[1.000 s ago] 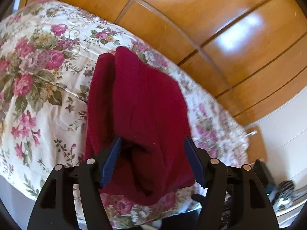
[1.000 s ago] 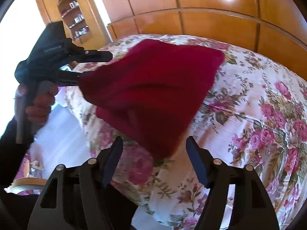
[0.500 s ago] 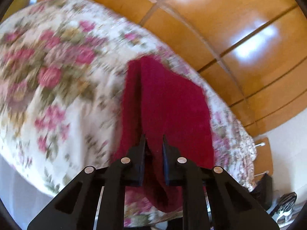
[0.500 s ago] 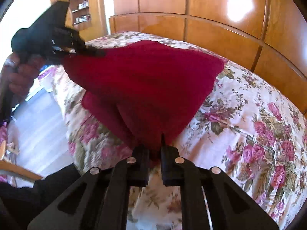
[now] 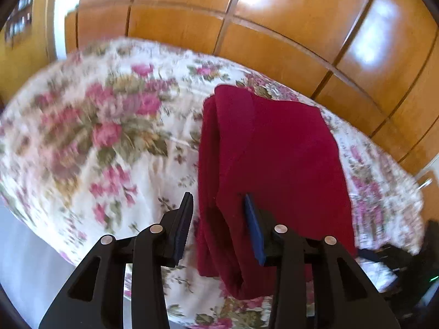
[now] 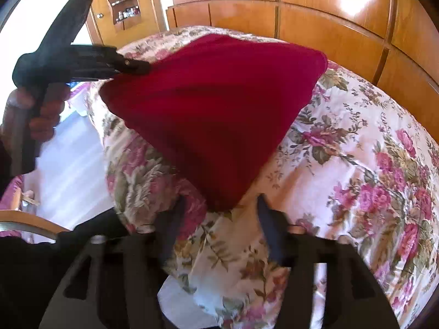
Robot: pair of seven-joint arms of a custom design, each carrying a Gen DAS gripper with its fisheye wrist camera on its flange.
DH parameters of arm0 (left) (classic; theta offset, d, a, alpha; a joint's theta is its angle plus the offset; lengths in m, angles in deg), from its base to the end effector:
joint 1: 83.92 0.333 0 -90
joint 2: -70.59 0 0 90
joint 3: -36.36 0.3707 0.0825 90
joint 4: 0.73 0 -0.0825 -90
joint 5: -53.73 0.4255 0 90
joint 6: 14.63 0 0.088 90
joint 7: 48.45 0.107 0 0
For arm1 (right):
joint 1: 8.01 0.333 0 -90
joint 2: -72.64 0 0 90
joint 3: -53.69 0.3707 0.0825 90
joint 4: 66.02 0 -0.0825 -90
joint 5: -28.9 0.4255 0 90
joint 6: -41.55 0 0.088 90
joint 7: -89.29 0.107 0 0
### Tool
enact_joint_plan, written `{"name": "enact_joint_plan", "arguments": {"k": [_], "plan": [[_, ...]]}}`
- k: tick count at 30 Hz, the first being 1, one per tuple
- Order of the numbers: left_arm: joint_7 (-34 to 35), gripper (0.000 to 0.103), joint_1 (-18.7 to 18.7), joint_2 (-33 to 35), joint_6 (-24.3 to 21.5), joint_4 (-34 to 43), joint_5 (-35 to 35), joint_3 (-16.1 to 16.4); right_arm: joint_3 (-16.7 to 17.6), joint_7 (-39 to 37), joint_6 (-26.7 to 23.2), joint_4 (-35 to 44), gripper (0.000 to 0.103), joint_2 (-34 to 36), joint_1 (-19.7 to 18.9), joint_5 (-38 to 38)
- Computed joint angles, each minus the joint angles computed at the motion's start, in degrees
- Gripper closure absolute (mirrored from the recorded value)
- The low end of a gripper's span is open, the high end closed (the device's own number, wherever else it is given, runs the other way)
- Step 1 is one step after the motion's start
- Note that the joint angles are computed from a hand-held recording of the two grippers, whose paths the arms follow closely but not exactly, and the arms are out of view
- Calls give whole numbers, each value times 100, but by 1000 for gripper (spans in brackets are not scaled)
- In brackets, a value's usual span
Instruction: Fold small clothes
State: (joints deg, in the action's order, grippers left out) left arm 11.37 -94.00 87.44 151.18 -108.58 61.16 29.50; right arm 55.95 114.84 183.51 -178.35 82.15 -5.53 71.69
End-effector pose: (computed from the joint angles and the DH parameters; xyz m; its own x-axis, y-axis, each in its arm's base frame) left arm 0.6883 -0.2089 0.4679 0.0381 -0.9628 0.2676 -0.7723 -0.1983 -0.6035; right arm 0.6646 0.0516 0.4597 0.6564 -0.7472 -0.1043 -0.6431 -0.4819 -0.5951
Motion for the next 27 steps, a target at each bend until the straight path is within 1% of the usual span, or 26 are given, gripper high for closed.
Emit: {"name": "enact_joint_plan", "arguments": {"k": [1,3,7,9,11,14,17,20,21,22,25,27], "plan": [[-346,66,-305,-6,-81,51,517,331,-18,73,-76,64,45,-2,-25,23],[-737,66,-565,-8,-180,106,1126,602,-33,199,-141,232,40,31,-81,208],[-1086,66,-611,17,-288,168,1686,624,28,672,-224,862,38,367,-153,654],[-1245,66,-623,34,-346,203,1926,627,106,934,-45,1184,38,587,-115,751],[-1317,66,-580,42,-349,194,2046,588,188,1214,48,1511,38,827,-77,714],[-1421,66,-571,54,-381,190,2209,567,293,1713,-113,2045,38,1213,-80,515],[-1478,66,-542,74,-382,179,2309,528,336,2188,32,2431,38,1570,44,49],[-1460,66,-486,102,-336,151,2248,467,435,2381,221,2576,33,1761,37,-227],[-1467,62,-482,109,-321,145,2235,463,443,2461,280,2648,32,1853,54,-355],[-1526,60,-509,112,-306,139,2276,497,451,2540,301,2708,31,1926,60,-484],[-1510,60,-466,128,-211,109,2188,458,468,2713,434,2742,29,2066,95,-883],[-1521,60,-469,132,-185,100,2133,462,579,2651,630,2639,26,2068,32,-917]]}}
